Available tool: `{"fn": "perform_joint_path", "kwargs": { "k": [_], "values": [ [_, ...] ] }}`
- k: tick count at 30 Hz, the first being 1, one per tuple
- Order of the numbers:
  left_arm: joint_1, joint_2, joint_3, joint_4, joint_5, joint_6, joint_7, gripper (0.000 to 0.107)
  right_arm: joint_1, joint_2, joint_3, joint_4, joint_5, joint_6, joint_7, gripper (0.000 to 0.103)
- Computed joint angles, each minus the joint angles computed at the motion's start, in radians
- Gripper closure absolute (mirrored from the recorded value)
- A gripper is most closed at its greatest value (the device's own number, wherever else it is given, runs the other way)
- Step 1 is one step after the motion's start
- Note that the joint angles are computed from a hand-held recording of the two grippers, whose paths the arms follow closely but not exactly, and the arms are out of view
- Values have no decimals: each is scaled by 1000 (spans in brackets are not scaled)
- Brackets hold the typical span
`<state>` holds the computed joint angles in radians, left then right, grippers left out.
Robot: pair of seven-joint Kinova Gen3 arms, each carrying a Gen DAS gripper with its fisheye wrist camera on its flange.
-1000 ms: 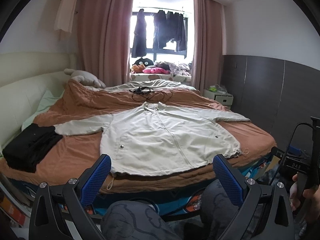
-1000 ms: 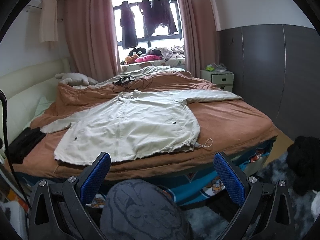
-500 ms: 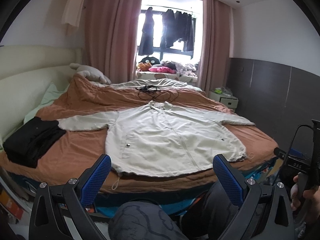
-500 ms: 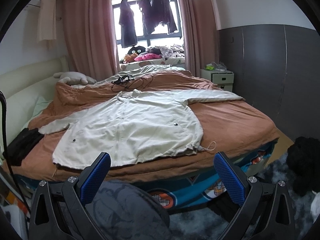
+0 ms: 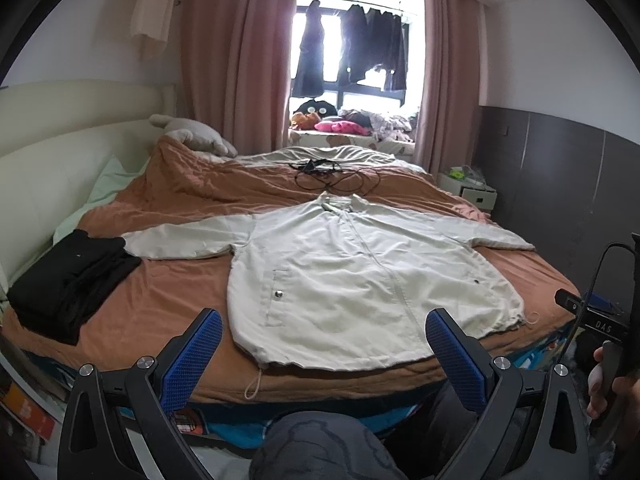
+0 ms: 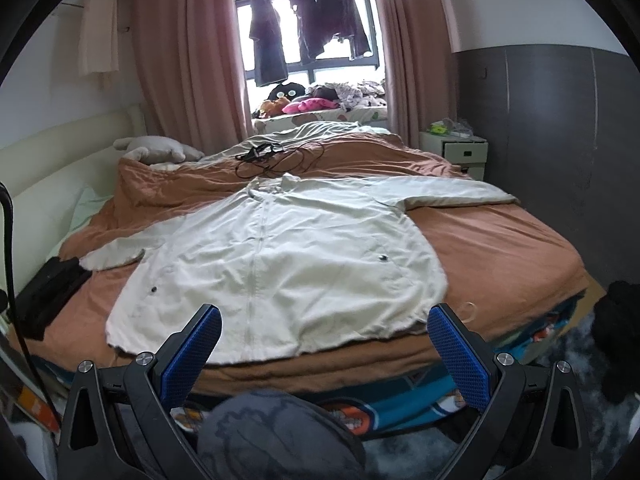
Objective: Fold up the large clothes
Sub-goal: 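Move the left tool toward the jacket sleeve beside the black garment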
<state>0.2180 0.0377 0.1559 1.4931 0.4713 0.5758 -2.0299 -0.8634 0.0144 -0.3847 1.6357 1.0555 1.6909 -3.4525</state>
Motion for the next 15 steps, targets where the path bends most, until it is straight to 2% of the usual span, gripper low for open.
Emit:
{"fn": "perform_joint_path", "kwargs": {
  "k": [3,15],
  "values": [
    [11,30,1,-33,-70,-10,58,5,33,6,28,-13,-4,-66,50,0],
    [42,219,-9,-268,-270,62,259,6,189,59,146,-80,-53,-369,250,0]
  ]
}}
